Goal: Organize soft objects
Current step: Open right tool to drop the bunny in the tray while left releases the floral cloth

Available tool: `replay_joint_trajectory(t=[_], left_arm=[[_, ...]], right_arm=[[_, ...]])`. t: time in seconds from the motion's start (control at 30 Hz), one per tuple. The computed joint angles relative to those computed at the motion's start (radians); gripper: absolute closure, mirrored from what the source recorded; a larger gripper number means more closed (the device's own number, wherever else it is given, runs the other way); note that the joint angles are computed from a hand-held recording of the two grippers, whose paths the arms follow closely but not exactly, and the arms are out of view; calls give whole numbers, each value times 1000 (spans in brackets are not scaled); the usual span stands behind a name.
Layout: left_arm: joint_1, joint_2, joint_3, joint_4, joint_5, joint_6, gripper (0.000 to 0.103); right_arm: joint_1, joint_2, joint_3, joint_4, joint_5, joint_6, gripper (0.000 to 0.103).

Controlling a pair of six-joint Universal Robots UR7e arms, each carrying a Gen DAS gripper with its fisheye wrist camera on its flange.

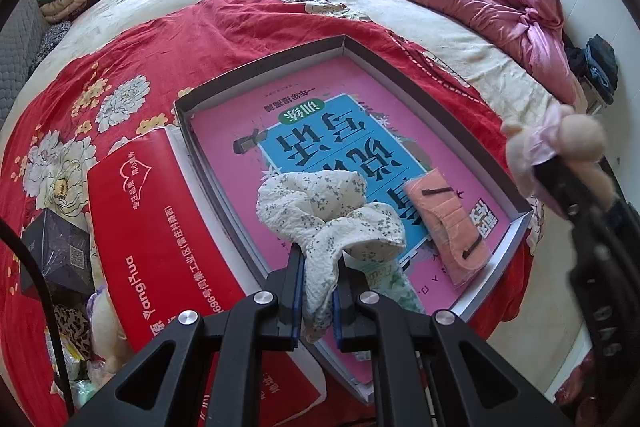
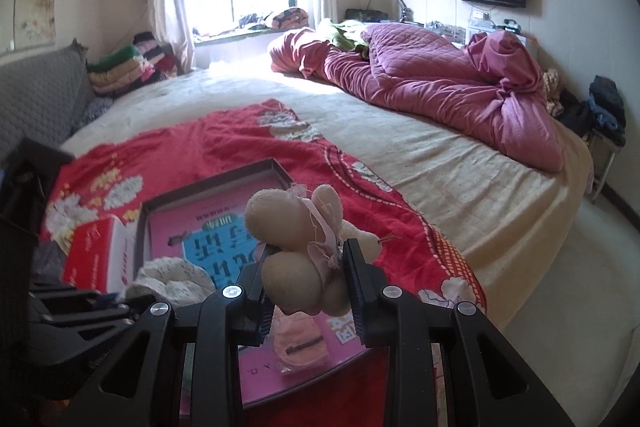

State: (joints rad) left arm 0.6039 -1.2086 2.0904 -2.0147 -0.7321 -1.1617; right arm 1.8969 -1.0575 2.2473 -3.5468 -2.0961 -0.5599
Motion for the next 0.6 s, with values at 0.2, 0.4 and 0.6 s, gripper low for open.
replay_joint_trajectory(t=[0.2, 0.4, 0.6], left_arm=[[8, -9, 6, -13, -8, 8, 92], [14, -8, 5, -11, -14, 7, 92], [16, -10, 8, -22, -13, 14, 92]], right_arm=[[-24, 38, -7, 82, -29, -6, 70], [-46, 43, -6, 156, -7, 15, 68], [-52, 22, -4, 227, 32, 40, 65]])
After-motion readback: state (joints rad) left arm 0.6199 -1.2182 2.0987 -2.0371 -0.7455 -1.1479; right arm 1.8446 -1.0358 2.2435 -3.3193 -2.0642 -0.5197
